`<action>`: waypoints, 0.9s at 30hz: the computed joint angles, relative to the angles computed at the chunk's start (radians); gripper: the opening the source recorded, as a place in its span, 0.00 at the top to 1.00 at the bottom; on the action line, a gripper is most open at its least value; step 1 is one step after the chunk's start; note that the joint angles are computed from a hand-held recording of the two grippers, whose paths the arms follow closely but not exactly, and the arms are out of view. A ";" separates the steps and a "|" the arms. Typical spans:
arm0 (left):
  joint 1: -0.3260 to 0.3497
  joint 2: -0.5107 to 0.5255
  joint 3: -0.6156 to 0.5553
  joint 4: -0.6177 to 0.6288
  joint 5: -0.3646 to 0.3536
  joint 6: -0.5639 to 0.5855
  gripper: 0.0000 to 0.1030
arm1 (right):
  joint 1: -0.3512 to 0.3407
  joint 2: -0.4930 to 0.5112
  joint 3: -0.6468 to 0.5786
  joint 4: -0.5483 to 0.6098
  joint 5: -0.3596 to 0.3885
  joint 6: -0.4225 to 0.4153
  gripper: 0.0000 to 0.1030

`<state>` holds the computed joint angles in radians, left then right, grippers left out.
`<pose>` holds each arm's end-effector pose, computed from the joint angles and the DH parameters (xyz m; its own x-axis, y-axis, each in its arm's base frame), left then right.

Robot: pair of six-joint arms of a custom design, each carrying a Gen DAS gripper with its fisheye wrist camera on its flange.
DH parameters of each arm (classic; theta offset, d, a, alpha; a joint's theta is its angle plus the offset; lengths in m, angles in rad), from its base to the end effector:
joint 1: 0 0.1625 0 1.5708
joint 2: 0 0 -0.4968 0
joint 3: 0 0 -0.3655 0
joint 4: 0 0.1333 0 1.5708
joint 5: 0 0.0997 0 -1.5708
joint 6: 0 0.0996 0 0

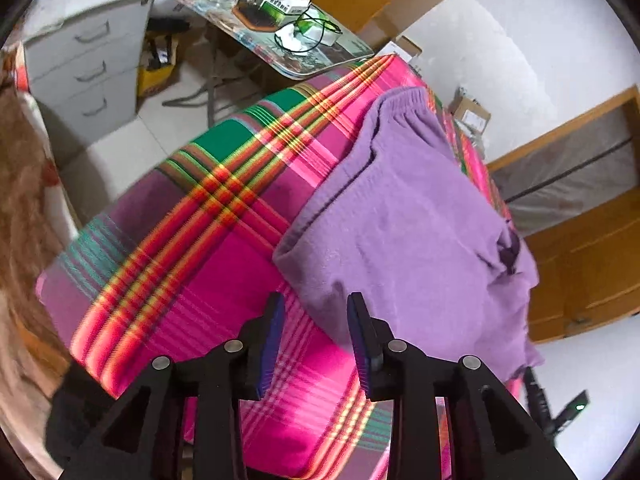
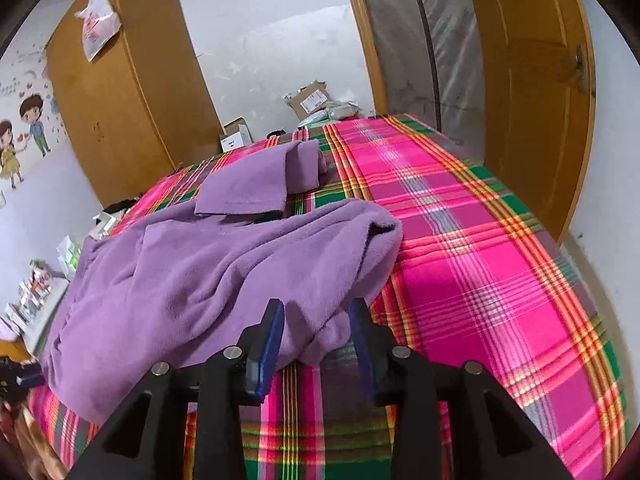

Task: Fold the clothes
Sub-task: 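Grasp the sweater edge with the right gripper while the left gripper grasps the cuff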

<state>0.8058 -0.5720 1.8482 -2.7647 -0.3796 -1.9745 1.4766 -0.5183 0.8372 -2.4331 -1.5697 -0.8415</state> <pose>-0.2666 -0.6038 0.0367 -0.5505 -0.7836 0.2880 -0.4683 0.0042 -0.8835 0.0467 -0.9239 0.2603 -0.7235 -0.5731 0.3849 -0.6887 0.6375 -0.3452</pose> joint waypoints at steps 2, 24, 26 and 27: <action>0.002 0.008 0.000 -0.042 0.012 0.006 0.67 | -0.002 0.008 -0.020 0.021 0.005 0.018 0.65; 0.014 0.116 -0.005 -0.629 0.114 0.278 0.91 | 0.000 0.041 -0.093 0.132 0.056 0.094 0.94; 0.008 0.113 0.010 -0.638 0.137 0.273 0.92 | -0.002 0.030 -0.079 0.140 0.074 0.098 0.95; 0.006 0.111 0.017 -0.639 0.148 0.267 0.92 | -0.003 0.023 -0.068 0.140 0.082 0.101 0.95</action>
<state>0.8121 -0.4614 1.8652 -3.4033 -0.2316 -1.7074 1.4731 -0.4953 0.7689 -2.2934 -1.4873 -0.7410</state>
